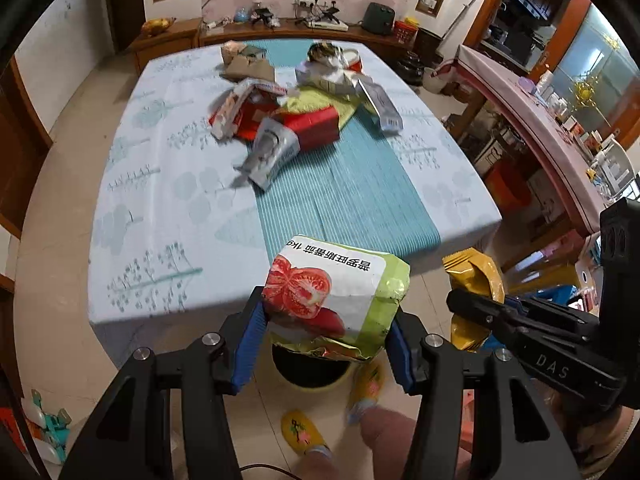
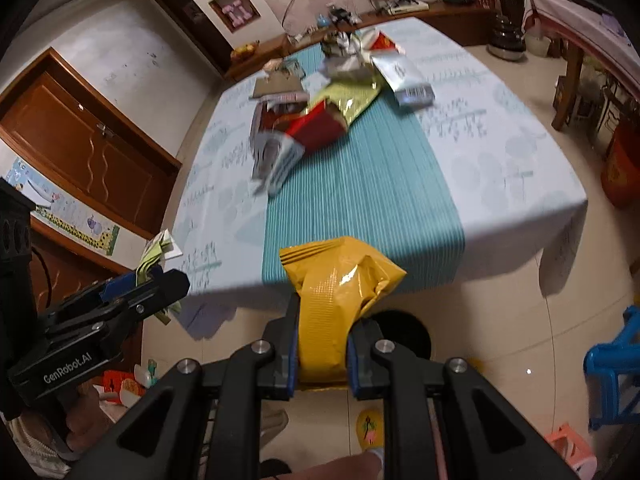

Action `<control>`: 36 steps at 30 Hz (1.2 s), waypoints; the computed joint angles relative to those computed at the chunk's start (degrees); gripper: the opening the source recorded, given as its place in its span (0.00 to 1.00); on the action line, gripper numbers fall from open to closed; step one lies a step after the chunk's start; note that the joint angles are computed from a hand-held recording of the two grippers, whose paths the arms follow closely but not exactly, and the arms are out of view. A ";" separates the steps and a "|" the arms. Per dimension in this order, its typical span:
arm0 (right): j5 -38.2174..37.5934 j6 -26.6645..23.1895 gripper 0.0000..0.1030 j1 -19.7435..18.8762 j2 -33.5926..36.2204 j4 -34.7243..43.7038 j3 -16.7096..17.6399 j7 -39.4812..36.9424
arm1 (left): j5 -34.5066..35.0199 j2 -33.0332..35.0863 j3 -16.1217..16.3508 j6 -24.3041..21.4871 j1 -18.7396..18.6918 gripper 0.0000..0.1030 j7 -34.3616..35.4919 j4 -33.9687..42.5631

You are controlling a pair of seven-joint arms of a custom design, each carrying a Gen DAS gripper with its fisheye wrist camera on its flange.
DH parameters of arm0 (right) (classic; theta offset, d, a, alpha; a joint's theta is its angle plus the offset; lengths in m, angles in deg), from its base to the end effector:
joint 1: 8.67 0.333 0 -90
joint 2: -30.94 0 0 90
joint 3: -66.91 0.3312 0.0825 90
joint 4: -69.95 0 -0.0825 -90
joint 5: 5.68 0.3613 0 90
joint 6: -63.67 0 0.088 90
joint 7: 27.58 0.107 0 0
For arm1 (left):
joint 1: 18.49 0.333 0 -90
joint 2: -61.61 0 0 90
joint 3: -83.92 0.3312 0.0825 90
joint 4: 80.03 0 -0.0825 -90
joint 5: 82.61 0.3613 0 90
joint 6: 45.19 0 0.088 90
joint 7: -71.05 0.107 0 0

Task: Collect trash
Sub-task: 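Carry both held packets down over the black trash bin, then open both tools to drop the packets into the bin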

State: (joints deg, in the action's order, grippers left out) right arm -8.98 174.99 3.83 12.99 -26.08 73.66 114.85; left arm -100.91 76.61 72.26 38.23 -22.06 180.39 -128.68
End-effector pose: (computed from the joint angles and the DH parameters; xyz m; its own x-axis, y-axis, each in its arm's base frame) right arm 0.4179 0.1565 0.7866 -0.4275 -0.8224 -0.3754 -0.7222 0.5604 -0.4054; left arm 0.5446 -0.1566 0.8044 -0.6524 -0.7322 0.1955 -0.7258 0.5294 -0.4392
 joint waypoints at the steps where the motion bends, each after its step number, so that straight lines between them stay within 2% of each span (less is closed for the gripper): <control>1: 0.35 -0.34 0.17 0.20 -0.24 -0.42 0.13 0.20 | -0.28 -1.30 0.10 0.34 0.28 0.51 0.19 -2.51; 7: 3.62 0.50 0.17 1.16 -2.87 -7.09 -0.18 0.64 | 0.05 -8.52 1.10 4.24 -0.07 0.51 1.32 -17.79; 12: 6.29 4.61 0.18 1.47 -5.36 -17.08 -0.63 0.30 | 0.51 -14.56 1.77 11.26 -1.34 0.52 1.91 -34.35; 16: 10.38 11.61 0.18 1.88 -6.72 -28.41 -1.74 -0.39 | 2.06 -17.96 1.43 20.96 -3.04 0.52 2.48 -48.15; 21: 15.13 23.02 0.18 2.83 -5.85 -40.89 -2.86 -3.45 | 3.43 -17.53 1.05 31.19 -4.72 0.52 0.11 -59.79; 24: 17.41 30.07 0.21 3.41 -3.29 -45.98 -3.23 -5.55 | 4.25 -16.08 0.83 37.47 -5.37 0.52 -1.25 -64.96; 29: 22.66 41.05 0.23 4.92 3.33 -51.01 -4.27 -9.89 | 4.60 -13.30 0.68 44.06 -5.76 0.53 -3.06 -69.85; 31: 25.32 44.15 0.28 5.56 6.14 -51.06 -4.66 -11.35 | 4.54 -12.14 0.59 44.79 -5.77 0.58 -3.10 -70.43; 32: 26.49 45.22 0.31 5.67 7.37 -51.15 -4.77 -11.79 | 5.09 -11.46 0.54 44.74 -5.79 0.65 -3.20 -70.26; 34: 29.73 47.05 0.34 6.15 9.17 -51.28 -5.06 -13.32 | 5.75 -11.05 0.51 45.97 -5.74 0.68 -3.49 -70.84; 35: 31.19 47.65 0.40 6.30 9.70 -51.35 -5.10 -14.16 | 5.91 -11.05 0.55 46.89 -5.65 0.72 -3.68 -71.29; 36: 32.05 47.99 0.43 6.38 9.85 -51.56 -4.78 -14.07 | 5.87 -11.05 0.58 47.18 -5.52 0.80 -3.72 -71.42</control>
